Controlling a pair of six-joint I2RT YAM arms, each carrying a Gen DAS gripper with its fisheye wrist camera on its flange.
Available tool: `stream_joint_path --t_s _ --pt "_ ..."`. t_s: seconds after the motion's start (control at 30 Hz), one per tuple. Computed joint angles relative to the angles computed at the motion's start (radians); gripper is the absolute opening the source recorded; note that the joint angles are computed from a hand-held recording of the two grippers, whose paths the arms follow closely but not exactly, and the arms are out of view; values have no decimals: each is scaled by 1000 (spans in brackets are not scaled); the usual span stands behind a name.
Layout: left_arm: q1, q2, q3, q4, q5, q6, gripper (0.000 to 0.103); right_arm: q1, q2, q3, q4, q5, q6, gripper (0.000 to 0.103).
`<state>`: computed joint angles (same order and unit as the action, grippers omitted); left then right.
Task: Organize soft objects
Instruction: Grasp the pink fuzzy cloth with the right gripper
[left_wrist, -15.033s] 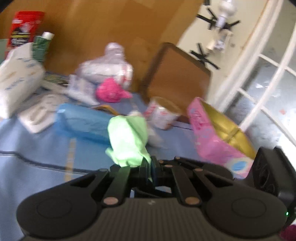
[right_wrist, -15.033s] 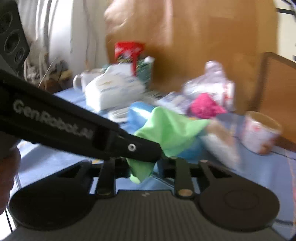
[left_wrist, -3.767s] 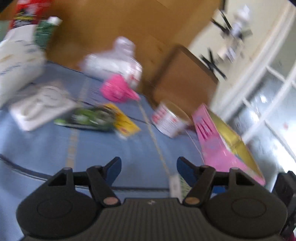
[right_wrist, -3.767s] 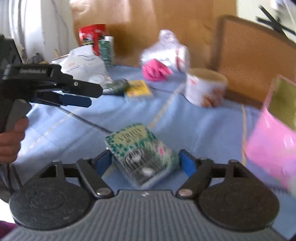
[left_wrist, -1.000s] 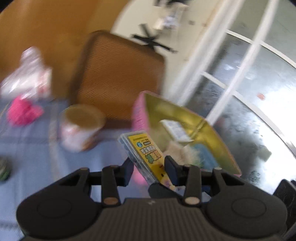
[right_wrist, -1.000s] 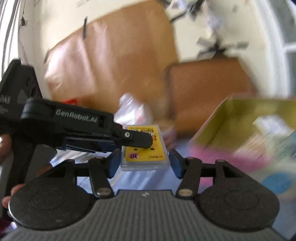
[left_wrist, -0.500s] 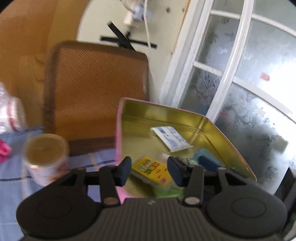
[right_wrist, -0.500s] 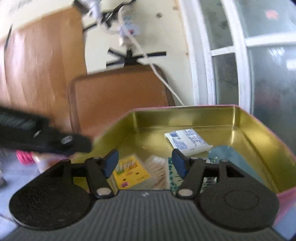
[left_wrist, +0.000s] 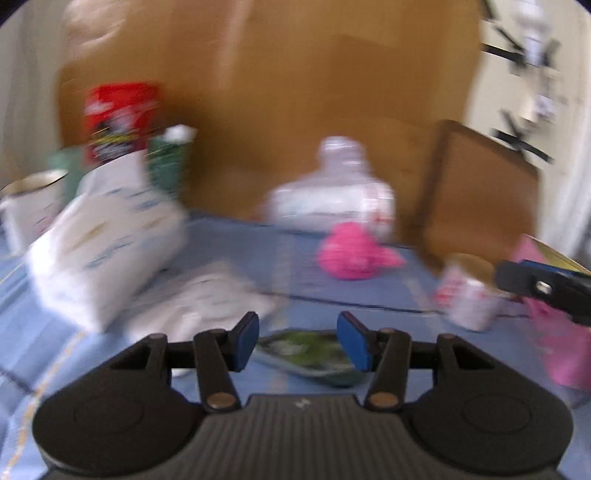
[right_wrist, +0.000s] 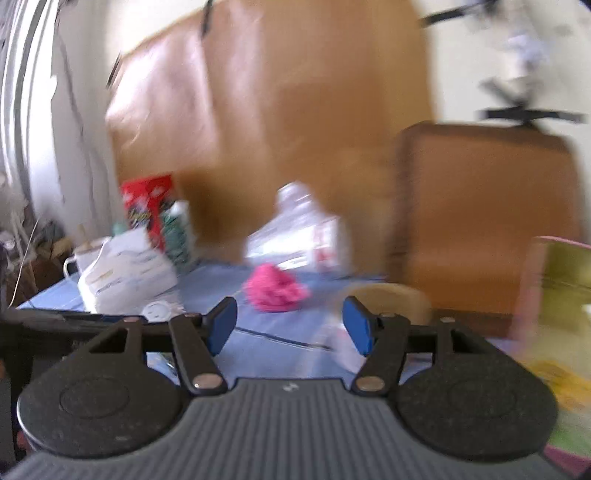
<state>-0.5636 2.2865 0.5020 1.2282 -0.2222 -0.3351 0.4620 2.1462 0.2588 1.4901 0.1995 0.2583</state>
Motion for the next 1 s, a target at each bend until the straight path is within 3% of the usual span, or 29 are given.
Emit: stream_joint_path --t_s 0.1,0.23,0.37,0.4,0.43,0.53,0.67,0.83,1.0 --pt "48 38 4 30 -11 -34 48 17 8 244 -301 11 -11 67" --pt "70 59 38 15 -28 -52 50 52 141 571 -563 136 -60 90" --pt "47 48 47 -22 -65 -34 50 10 287 866 -847 169 -62 89" --pt "45 47 48 -26 -68 -30 50 -5 308 940 -966 142 -42 86" --pt "47 50 53 -28 -67 -28 50 -28 313 963 -985 87 0 74" --pt "50 61 64 -30 -65 -20 51 -56 319 965 -983 27 41 65" --pt "46 66 69 -30 -73 -19 51 -34 278 858 -911 30 29 65" --pt "46 69 68 -24 -71 -14 54 21 157 549 -707 11 29 65" --pt "39 70 58 -11 -65 4 56 145 79 209 -432 94 51 65"
